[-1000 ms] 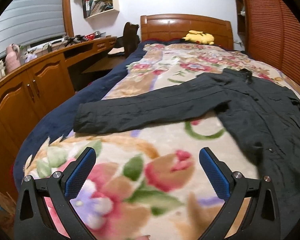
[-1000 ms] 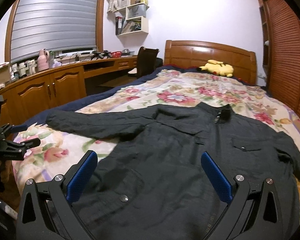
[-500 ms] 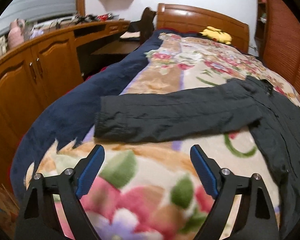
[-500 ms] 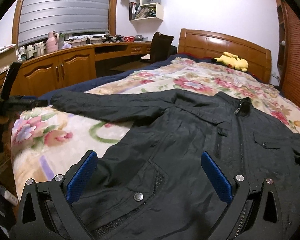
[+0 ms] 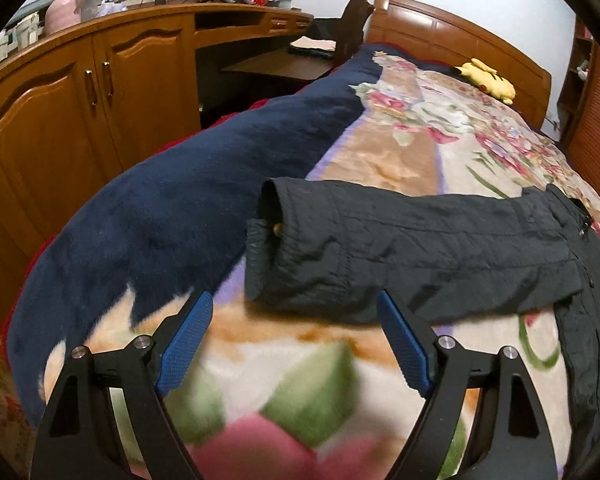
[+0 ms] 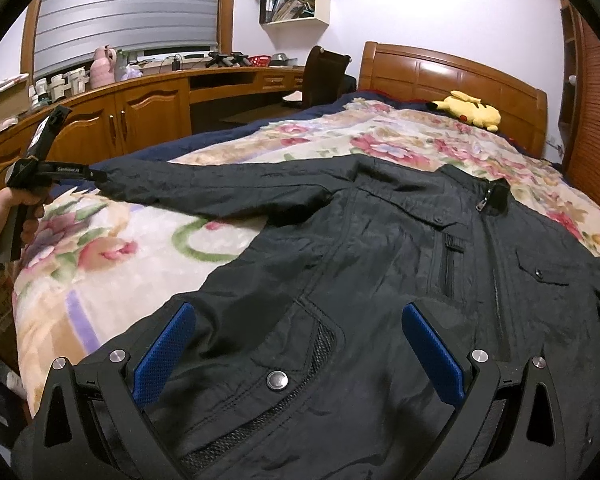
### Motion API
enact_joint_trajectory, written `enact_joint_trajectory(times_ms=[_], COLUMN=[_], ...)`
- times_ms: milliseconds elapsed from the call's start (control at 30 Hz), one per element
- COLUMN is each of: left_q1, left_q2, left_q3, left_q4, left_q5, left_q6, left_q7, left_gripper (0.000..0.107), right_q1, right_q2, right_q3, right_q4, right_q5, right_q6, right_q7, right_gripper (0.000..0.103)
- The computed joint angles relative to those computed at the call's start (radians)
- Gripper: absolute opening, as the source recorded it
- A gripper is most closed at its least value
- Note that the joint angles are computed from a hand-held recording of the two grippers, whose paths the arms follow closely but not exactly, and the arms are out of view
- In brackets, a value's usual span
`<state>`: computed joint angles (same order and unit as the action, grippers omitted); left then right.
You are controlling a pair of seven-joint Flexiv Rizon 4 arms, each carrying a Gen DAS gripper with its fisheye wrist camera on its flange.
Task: Fold large clothes
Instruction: 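Move the left tool to the black jacket's sleeve cuff and grasp it, then carry the sleeve across the jacket body with the left tool and release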
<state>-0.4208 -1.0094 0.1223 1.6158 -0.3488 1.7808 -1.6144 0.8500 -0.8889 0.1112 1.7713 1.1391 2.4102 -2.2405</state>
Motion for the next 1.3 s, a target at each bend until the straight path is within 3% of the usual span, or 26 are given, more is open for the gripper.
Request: enact_joint_trajectory(times_ms=[133,233,333,433,567,667,800,1100,1300], left_q1=[0.006,0.046,0.048,0.056,0.089,0.026,-0.049,-0.169,-0.184], left_q2=[-0.021,-0.030,-0.044,-0.051,-0.042,-0.020,0.028,0.088,0.060], left_q3=[0.007,-0.044,-0.044,-0.049,-0.098,-0.028,0.032,0.026,-0.071], left_q4=[-0.048,-0.072,-0.101,-0.122,-0.121,-0.116,-0.089,-0.104,-0.199], left_q5=[-0.009,0.016,0.027,0.039,0.084,0.100,0.124,0.110,0.124], left_q6=[-0.059,-0.076,-0.101,-0.138,-0.147,-0.148,-0.104,-0.014,-0.038], left_q7=[-0.006,-0.006,-0.016,-0.029,-0.007,-0.023,-0.041,0.007,0.083], left_gripper=[0.085,0.085,0.083,0.066,0.024,0.014,0.012,0.012,0.012], right_q1=[0.005,-0.002,-0.005,-0.009,-0.008,-0.010,-0.015,-0.019,-0.013], right_q2=[0.003,0.004,0.003,0.005,0.008,0.011,0.017,0.071,0.083], right_q3=[-0.003,0.004,0.009,0.013,0.012,0.012,0.015,0.021,0.024], right_q4=[-0.015,-0.017,-0.018,-0.015,-0.009,0.002,0.024,0.185,0.250], right_q5=[0.024,0.024,0.023,0.018,0.016,0.002,-0.023,-0.105,-0.057], right_q6=[-0.008,-0.008,-0.006,-0.009,-0.011,-0.009,-0.004,0.112,0.208], right_q7=[-0.033,-0.043,-0.044,-0.041,-0.034,-0.017,0.030,0.236,0.275], right_gripper=[0.103,0.103,0.103,0.103,0.103,0.103,0.103,0.103,0.103])
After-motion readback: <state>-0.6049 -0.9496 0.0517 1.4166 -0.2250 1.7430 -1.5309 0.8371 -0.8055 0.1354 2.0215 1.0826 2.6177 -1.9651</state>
